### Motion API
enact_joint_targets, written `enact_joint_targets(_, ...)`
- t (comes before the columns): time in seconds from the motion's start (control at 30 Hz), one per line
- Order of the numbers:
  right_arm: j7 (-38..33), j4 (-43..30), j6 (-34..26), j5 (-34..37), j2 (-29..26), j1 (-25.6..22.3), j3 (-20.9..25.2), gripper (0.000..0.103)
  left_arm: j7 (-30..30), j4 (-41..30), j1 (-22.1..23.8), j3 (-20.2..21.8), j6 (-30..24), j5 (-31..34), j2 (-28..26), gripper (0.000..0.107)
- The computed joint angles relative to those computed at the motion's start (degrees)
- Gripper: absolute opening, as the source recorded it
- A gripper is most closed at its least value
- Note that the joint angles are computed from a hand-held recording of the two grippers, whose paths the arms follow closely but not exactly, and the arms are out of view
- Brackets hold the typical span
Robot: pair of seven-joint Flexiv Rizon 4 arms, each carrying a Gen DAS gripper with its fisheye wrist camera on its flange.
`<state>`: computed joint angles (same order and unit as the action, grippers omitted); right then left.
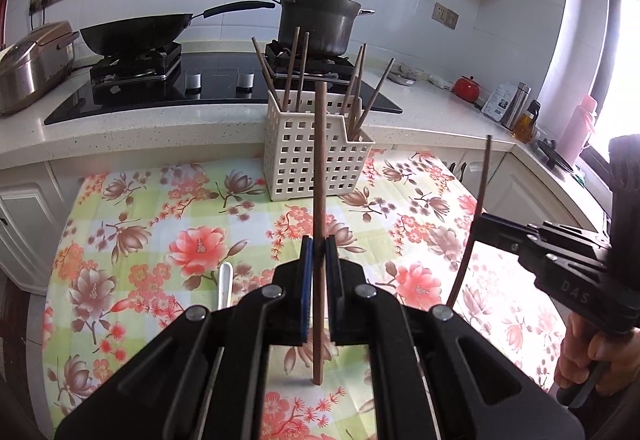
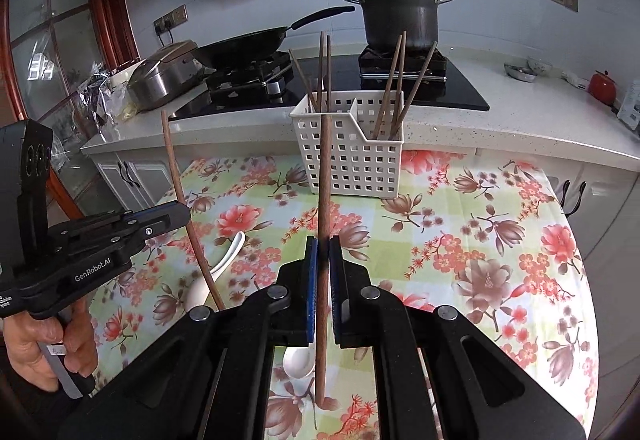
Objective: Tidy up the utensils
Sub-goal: 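Lower both chopsticks into the white basket and open both tools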
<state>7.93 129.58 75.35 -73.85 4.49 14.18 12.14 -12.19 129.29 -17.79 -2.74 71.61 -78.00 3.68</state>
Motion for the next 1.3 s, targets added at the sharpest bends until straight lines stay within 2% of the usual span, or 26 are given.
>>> enact_joint_targets(0.3, -1.1, 1.1, -0.1, 0.8, 2.5, -1.5, 0.2, 0.007, -2.3, -1.2, 0.0, 0.0, -1.0, 2.3, 0.3, 0.006)
enact_joint_targets(0.53, -9.0, -2.3, 0.4, 6.7, 1.2, -2.4, -0.7, 0.007, -5.9, -7.2, 1.5, -0.3, -3.4, 7.7, -1.9, 0.006)
enact_joint_targets(0.73, -17.5, -9.0, -1.7, 14.0, -2.2, -2.3, -2.1, 0.007, -13.0, -15.7, 3.9, -1.1, -6.7, 15.9, -5.7, 0.006)
enact_joint_targets(1.0, -32.0, -21.5, -6.2, 25.5, -8.8, 0.3, -4.4, 0.007, -23.9, -29.3, 7.0, -3.1, -11.1, 27.6, -12.3, 0.006)
enact_joint_targets(1.13, -34.7, -25.9, -6.7, 26.9, -11.1, 1.0, -6.2, 0.007, -27.9, -35.8, 8.4, -4.5, -12.2, 31.0, -15.5, 0.006)
enact_joint_targets(1.3, -36.1, -30.1, -6.3, 27.8, -13.6, 1.3, -8.1, 0.007, -31.7, -42.1, 8.6, -5.7, -9.6, 35.9, -19.5, 0.006)
